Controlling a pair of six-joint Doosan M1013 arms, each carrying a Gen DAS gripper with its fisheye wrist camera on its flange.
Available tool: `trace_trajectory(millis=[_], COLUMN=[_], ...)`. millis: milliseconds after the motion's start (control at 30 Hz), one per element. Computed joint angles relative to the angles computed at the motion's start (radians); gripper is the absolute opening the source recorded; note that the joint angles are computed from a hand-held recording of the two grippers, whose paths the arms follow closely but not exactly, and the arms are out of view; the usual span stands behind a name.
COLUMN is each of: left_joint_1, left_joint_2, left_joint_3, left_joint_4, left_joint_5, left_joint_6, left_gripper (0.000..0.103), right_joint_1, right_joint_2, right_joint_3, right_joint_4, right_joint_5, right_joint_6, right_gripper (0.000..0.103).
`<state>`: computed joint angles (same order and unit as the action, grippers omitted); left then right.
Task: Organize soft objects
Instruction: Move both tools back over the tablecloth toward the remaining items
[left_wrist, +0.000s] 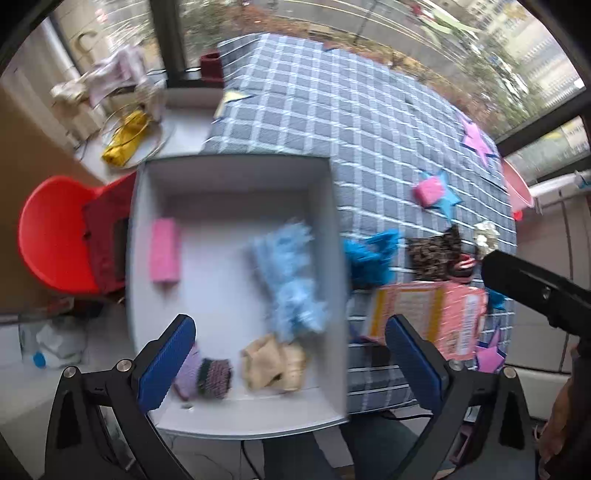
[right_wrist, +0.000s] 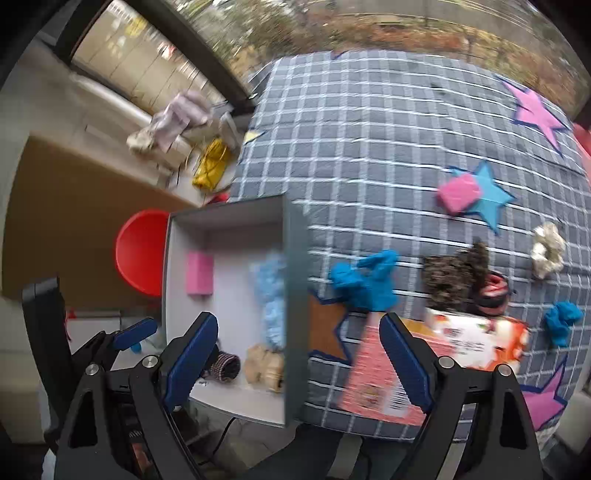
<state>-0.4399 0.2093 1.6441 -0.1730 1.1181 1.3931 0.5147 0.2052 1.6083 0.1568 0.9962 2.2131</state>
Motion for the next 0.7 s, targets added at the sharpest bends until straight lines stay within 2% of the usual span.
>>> trace_trajectory(millis=[200,400,533,633,700], left_joint_1=[-0.084,-0.160,-0.216,-0.245,-0.263], left_joint_2=[0.069,0.191,0.294,0.378,0.435], left_joint_3=[-0.114,-0.268,-0.391,-0.478,-0.528], left_joint_4=[0.008,-0.003,0.050,0.078,0.117], left_joint_5=[0.031,0.122,0.163,0.206,0.227], left_joint_6=[0.067,0.059,0.022,-0.006,-0.030], left_gripper=[0.103,0.103,0.103,0.103,0.103], right_joint_1=[-0.080,-0.210,-0.280,-0.334,-0.354], right_joint_2=[-0.121,-0.209,-0.220,-0.201,-0.185], right_joint_3=[0.120,0.258,0.316,0.343,0.352], right_joint_4=[-0.063,-0.096,-0.098,-0.079,-0.074], right_joint_5=[-0.028,-0.001,0.010,0.010,0.001], right_joint_6=[0.131,0.238,0.195,0.133,0.101], right_gripper=[0.090,0.090,0.090,0.090,0.090])
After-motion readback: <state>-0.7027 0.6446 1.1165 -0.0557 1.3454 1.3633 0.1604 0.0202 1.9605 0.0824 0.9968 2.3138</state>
